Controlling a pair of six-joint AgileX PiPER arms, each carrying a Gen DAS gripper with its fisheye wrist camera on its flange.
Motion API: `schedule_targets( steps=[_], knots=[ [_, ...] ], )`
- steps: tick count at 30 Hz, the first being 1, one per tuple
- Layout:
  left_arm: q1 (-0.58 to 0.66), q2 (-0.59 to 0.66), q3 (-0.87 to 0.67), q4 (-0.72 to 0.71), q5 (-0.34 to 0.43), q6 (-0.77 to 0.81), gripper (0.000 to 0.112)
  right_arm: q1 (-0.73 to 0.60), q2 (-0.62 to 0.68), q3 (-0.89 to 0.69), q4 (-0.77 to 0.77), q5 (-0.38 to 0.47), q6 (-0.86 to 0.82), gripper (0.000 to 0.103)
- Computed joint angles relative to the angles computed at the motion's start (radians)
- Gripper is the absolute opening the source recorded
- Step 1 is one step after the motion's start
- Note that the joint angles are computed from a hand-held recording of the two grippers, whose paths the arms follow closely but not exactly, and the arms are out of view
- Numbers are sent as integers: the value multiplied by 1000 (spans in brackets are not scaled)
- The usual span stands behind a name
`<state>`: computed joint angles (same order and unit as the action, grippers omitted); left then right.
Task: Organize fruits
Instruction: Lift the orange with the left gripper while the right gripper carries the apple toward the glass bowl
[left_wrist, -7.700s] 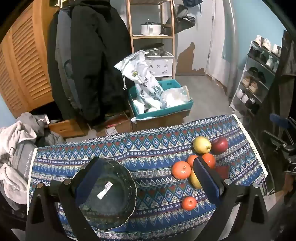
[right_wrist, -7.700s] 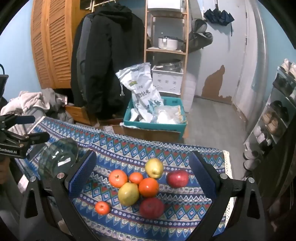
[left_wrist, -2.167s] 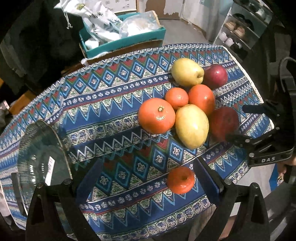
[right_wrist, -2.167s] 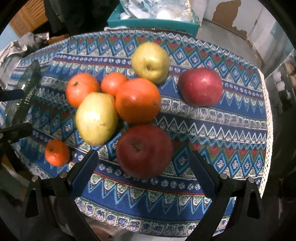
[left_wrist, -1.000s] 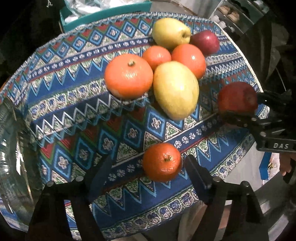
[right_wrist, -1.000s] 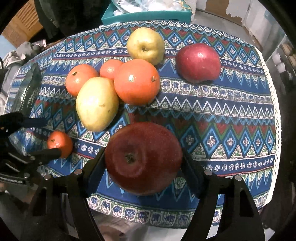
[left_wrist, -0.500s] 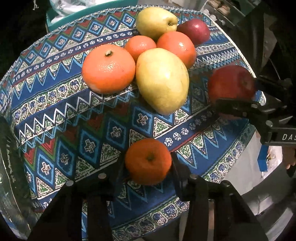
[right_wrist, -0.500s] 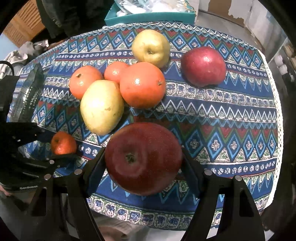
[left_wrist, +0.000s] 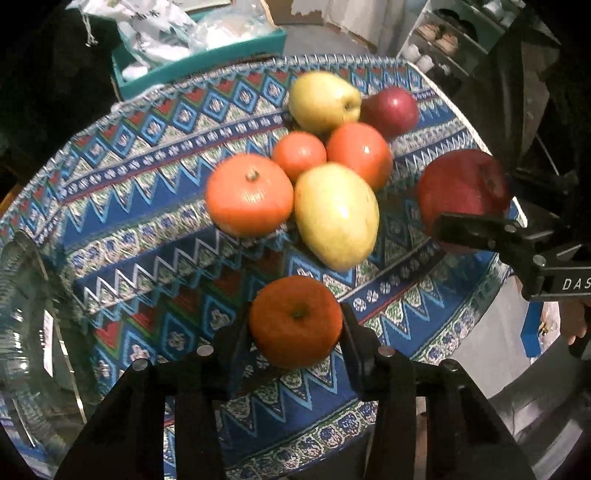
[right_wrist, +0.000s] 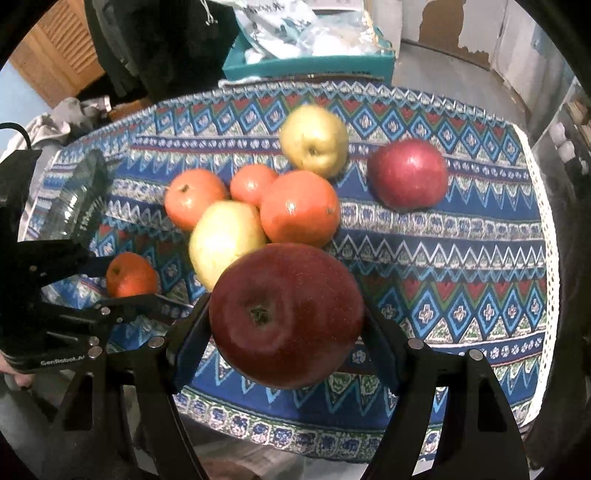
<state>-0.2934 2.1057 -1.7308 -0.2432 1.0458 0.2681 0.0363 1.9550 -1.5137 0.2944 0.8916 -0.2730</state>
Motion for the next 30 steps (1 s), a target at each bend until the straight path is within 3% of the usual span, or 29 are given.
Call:
schedule_targets(
  steps=[13,30],
  knots=[
    [38,-56,-87,13,-6,-26,45,9,-75,-6,58,-35,-32,76],
    [116,-147,-116,-33,1,5,45,51,-84,-161,135,-15,-30,76]
  ],
)
